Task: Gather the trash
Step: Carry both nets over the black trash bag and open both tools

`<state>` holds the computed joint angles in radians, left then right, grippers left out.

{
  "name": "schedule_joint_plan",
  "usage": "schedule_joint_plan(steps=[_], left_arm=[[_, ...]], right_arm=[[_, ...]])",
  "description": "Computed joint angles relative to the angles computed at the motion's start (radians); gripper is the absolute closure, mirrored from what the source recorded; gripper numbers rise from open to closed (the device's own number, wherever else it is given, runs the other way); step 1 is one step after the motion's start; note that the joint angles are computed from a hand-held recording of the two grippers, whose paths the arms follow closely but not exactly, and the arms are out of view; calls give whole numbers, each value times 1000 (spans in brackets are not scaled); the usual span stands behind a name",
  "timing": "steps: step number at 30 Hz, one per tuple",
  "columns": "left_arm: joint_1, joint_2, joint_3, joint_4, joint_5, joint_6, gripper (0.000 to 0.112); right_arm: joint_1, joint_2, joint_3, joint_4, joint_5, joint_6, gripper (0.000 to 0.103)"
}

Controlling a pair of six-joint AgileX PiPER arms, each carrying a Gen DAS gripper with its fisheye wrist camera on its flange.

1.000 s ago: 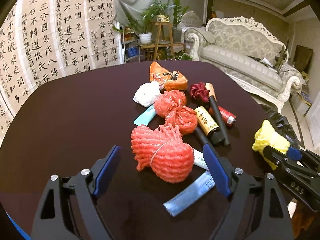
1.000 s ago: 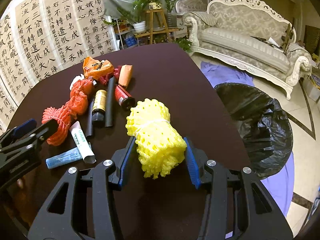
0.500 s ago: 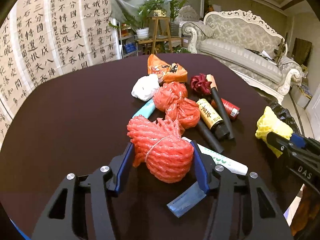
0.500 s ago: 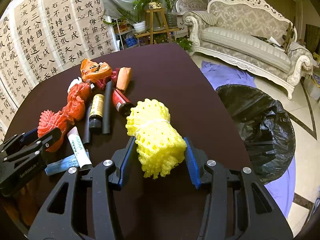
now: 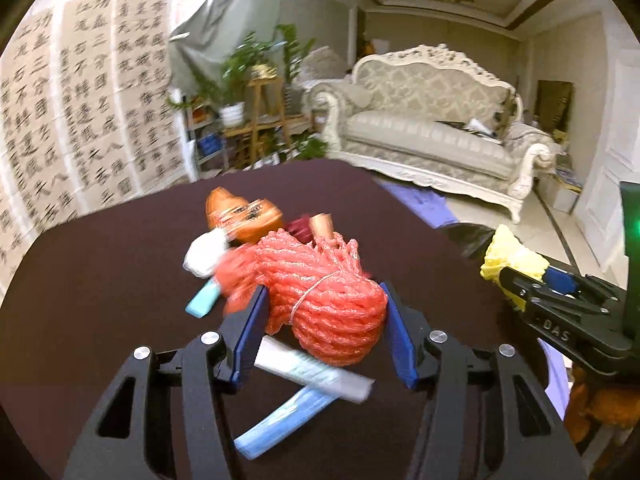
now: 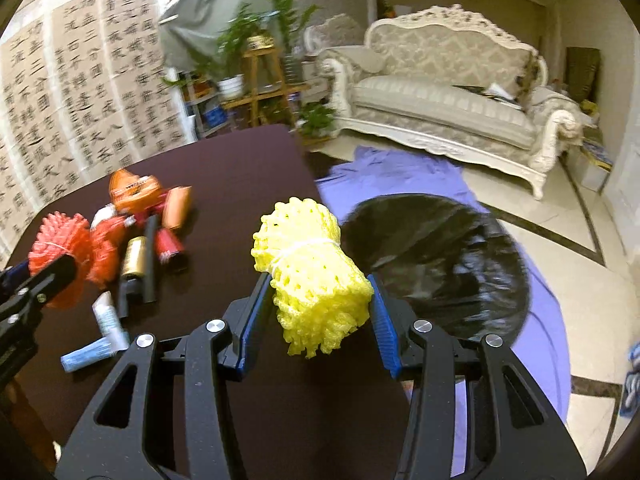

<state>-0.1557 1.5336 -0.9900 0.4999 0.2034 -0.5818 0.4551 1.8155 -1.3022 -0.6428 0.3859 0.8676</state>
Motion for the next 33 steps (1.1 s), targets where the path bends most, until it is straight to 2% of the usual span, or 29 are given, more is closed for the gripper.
schedule_joint_plan(steps=[6,9,13,19,27,30,33], left_arm=[[-108,113,-124,186,18,-207,57],[-151,181,-207,189,36,-210,57],[-199,285,-332,155,66,-163,57],[-234,417,-500,-8,126,14,57],[-268,551,-678,-15,213,57,56],[-269,577,-713,-28,242,70,50],[-265,586,-728,-30,258,64,39]], right_arm=[[-83,31,-26,-60,-3,36,57],[-119,51,-45,-51,-12,17,57],[-173,84,-74,-24,-29,-24,57],[-241,134,-134,60,-38,-126,57],[-292,205,-214,187,-32,-261,57],[-305,220,-230,228,-33,-297,55],[-311,230,-243,237,-31,-303,50]])
